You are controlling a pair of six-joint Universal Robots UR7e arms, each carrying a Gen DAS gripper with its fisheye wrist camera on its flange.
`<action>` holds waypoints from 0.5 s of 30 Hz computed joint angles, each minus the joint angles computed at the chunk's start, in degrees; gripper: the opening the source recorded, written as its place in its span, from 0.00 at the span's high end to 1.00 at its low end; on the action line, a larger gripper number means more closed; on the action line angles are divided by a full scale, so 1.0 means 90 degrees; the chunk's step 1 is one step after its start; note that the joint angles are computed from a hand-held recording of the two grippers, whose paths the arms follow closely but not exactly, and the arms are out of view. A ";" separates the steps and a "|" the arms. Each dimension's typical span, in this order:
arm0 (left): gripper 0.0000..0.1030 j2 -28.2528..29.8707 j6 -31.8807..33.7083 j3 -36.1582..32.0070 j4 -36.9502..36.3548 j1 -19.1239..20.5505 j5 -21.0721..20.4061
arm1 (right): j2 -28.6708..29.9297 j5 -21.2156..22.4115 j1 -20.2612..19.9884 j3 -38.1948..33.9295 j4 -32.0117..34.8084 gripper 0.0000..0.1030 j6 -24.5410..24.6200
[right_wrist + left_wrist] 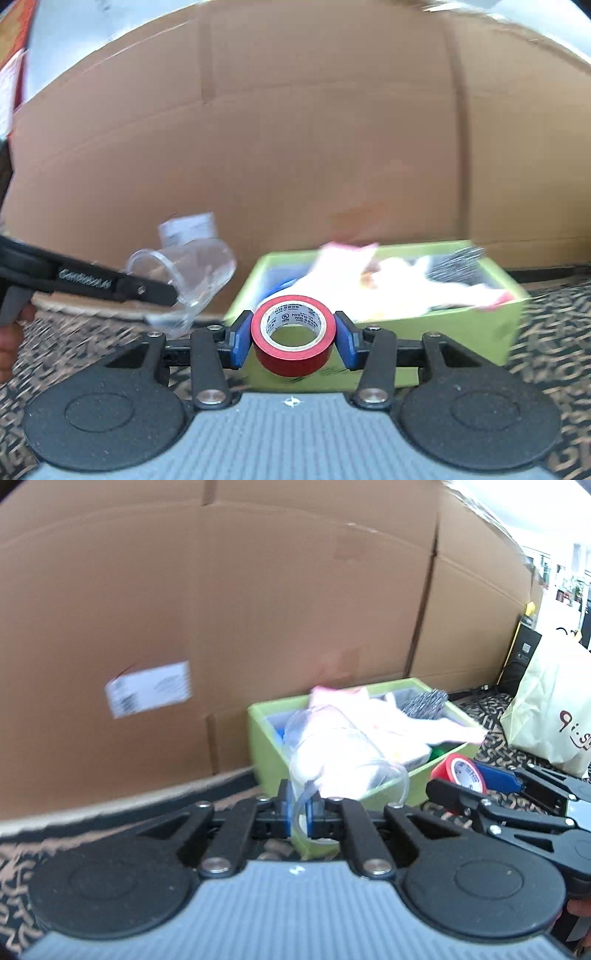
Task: Organize objects
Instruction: 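Lower the cup and red tape into the lime-green box, open both grippers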
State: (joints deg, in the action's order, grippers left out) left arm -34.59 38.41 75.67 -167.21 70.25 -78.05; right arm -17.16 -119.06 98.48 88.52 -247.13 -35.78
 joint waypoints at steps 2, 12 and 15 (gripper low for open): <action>0.94 0.0200 0.0071 -0.0085 -0.0230 -0.0124 0.0089 | -0.0090 -0.0104 -0.0078 -0.0016 -0.0215 0.51 -0.0161; 0.94 0.1299 -0.0181 -0.1318 -0.0031 -0.0410 0.0742 | -0.0324 0.0055 -0.0554 -0.0474 -0.0042 0.51 -0.0782; 0.93 0.1495 -0.0066 -0.1561 -0.0016 -0.0414 0.0839 | -0.0224 0.0156 -0.0651 -0.0744 0.0075 0.51 -0.1100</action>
